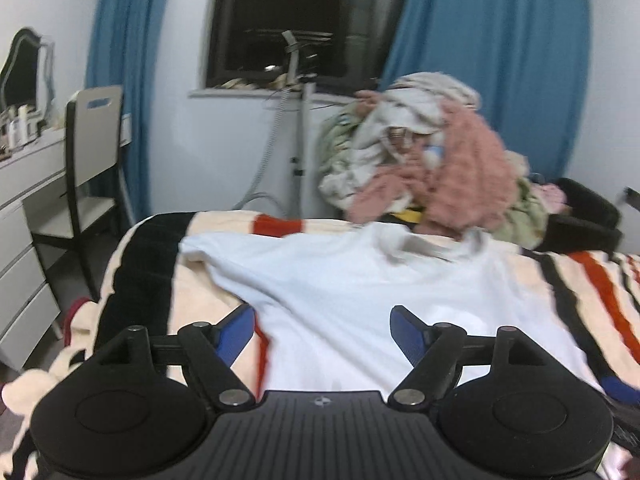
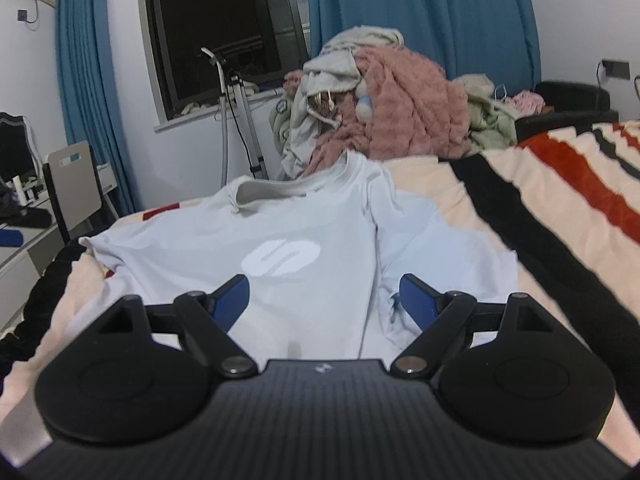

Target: Fold clothes

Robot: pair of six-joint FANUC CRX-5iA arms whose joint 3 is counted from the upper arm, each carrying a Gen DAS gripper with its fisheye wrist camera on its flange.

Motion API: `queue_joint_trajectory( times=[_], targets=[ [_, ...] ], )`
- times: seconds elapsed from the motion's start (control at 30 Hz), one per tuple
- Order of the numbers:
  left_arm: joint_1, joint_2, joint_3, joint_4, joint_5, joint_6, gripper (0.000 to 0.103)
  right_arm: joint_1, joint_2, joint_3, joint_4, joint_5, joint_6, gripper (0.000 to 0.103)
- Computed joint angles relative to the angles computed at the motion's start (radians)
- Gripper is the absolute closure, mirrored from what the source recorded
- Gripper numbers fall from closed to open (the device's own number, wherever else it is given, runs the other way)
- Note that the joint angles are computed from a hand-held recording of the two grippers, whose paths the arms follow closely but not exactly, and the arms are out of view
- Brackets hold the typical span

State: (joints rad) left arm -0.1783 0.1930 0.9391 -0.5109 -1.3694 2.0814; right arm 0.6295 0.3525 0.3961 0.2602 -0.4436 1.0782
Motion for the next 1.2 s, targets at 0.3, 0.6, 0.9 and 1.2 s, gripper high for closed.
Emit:
queue_joint_trajectory(
  times=[0.3, 0.6, 0.9, 1.2],
  targets=[
    [-0.249, -0.143, -0.213, -0.145, 0.063, 0.141, 0.022, -0.002, -0.134, -0.205, 0.255, 0.091, -0.214, 0.020],
    [-0.290, -0.192, -0.321, -0.166, 0.080, 0.157, 0.022, -0.004, -0.172, -0.275, 0.385, 0.126, -0.310, 0.020],
    [-0.298, -0.198, -0.326, -0.195, 0.081, 0.182, 0.012, -0.005, -0.139, -0.175, 0.165, 0.041, -0.174, 0.020],
    [-0.294, -0.179, -0.315, -0.194, 0.051, 0.174, 0.001, -0.070, -0.067, 0.006, -0.078, -0.036, -0.081, 0.020]
  ],
)
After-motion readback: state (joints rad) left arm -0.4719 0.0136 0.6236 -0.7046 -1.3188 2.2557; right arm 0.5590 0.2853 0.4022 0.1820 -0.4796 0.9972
